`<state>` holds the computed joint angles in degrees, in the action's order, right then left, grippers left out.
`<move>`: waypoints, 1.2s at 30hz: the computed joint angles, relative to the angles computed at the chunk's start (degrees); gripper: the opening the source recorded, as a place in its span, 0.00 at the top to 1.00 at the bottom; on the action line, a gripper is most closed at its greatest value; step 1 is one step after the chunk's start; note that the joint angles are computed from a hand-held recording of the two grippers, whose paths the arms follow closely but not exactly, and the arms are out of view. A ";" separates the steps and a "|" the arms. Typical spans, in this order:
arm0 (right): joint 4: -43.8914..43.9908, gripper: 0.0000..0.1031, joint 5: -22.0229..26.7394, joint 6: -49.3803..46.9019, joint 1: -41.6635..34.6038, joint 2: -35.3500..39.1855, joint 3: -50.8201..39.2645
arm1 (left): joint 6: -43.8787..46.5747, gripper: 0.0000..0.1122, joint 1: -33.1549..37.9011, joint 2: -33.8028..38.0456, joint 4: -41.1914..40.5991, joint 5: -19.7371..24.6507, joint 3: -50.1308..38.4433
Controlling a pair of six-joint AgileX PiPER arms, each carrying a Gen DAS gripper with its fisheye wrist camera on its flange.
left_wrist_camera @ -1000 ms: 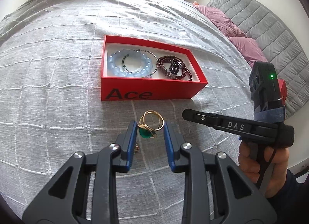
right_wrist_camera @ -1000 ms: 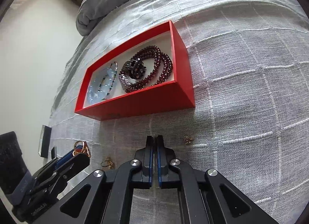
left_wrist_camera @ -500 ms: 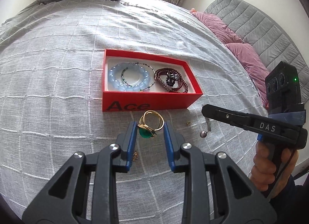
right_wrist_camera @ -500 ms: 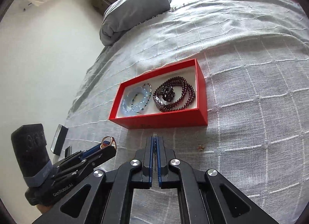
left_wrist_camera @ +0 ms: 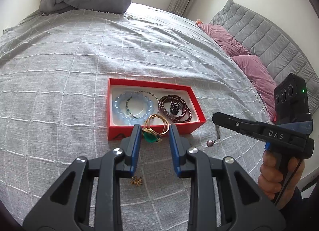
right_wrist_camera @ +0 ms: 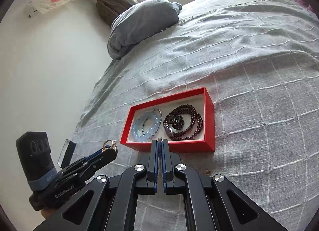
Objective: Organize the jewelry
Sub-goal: 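Carry the green-stone ring into the red box with the left tool while the right tool grasps a gold ring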
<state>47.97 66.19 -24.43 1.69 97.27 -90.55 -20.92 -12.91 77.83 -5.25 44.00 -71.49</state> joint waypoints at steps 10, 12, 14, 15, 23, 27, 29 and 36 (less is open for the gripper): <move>1.02 0.97 -3.15 0.15 0.60 3.57 -4.86 | 0.86 0.73 1.87 4.25 0.48 -0.62 -3.74; 1.47 0.97 -3.84 -0.27 0.56 4.02 -5.41 | 0.92 0.73 2.08 4.77 0.50 -0.92 -3.95; 0.93 0.97 -4.17 0.04 0.90 4.57 -6.17 | 0.97 0.73 2.15 5.32 0.63 -1.31 -4.15; 0.86 0.97 -4.58 0.01 0.99 4.76 -6.23 | 1.17 0.73 2.25 5.72 0.52 -1.44 -4.44; -0.13 0.97 -8.09 -0.67 1.75 6.17 -6.10 | 2.23 0.73 3.30 7.25 0.10 -2.39 -4.50; -1.52 0.97 -9.08 -0.46 2.66 6.70 -6.05 | 2.79 0.73 3.73 8.15 -0.22 -2.71 -4.23; -1.95 0.97 -10.07 -0.94 3.00 6.52 -5.57 | 3.31 0.73 4.02 8.40 -0.77 -2.95 -4.07; -0.58 0.97 -11.80 -3.48 3.44 6.54 -4.75 | 3.11 0.73 4.13 8.92 -0.45 -3.61 -3.79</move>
<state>47.39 54.38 -27.91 5.13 103.80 -95.30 -17.81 -8.77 86.75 -5.70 40.39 -75.28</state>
